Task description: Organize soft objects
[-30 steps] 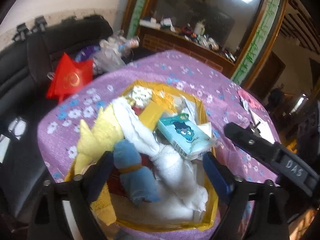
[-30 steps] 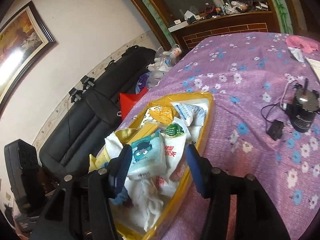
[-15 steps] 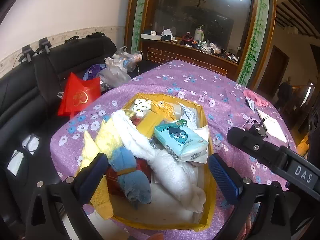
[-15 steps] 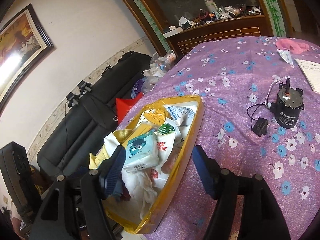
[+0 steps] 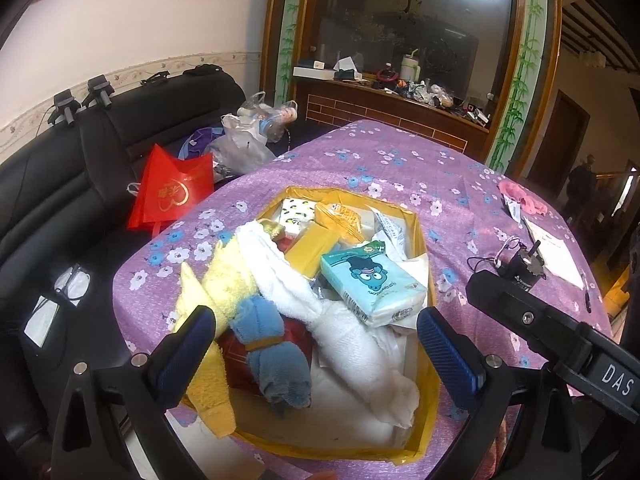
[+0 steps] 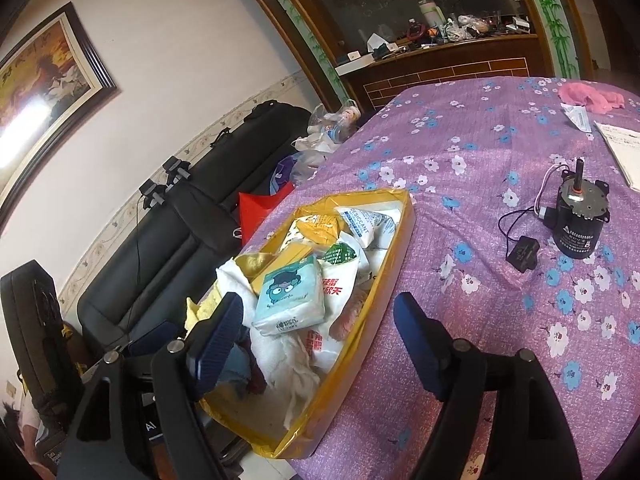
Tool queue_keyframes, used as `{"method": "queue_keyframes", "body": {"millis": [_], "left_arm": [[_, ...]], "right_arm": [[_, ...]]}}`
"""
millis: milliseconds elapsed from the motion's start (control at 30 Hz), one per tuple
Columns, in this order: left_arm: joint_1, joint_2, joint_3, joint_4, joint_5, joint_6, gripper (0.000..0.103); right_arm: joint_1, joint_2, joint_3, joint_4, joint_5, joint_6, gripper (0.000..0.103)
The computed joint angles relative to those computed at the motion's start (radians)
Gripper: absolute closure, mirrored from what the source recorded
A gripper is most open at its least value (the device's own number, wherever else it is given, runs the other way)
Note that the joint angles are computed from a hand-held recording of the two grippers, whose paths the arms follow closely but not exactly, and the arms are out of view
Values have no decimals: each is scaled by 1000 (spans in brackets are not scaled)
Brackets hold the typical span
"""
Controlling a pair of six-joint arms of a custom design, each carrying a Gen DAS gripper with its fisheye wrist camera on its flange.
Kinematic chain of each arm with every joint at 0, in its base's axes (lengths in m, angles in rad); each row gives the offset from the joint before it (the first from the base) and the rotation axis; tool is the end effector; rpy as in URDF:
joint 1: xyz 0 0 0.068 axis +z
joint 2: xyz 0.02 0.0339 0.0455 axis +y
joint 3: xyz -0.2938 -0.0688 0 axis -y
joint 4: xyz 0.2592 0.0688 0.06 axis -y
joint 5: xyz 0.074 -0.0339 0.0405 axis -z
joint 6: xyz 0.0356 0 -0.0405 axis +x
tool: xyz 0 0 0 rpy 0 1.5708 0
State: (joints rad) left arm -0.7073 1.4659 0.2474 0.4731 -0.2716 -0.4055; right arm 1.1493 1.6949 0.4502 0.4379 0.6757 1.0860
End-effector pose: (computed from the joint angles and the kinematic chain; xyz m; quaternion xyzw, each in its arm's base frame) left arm 0.1693 -0.1322 0.1097 0.0828 0.9055 -0.1046 0.4029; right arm 0.1294 0.2342 0.1052 0.0958 0.8789 0.1816 0.4305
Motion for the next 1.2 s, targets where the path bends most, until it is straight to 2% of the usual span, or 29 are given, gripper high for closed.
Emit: {"method": "queue_keyframes", "body": {"millis": [433,1200], "left_arm": [[-11,33,0,4,-49,11,1],[21,60,-9,30,-48,39,1]], "right_arm": [[18,7,31,-66,18,29,26],[16,39,54,-78,7,52,26]]}}
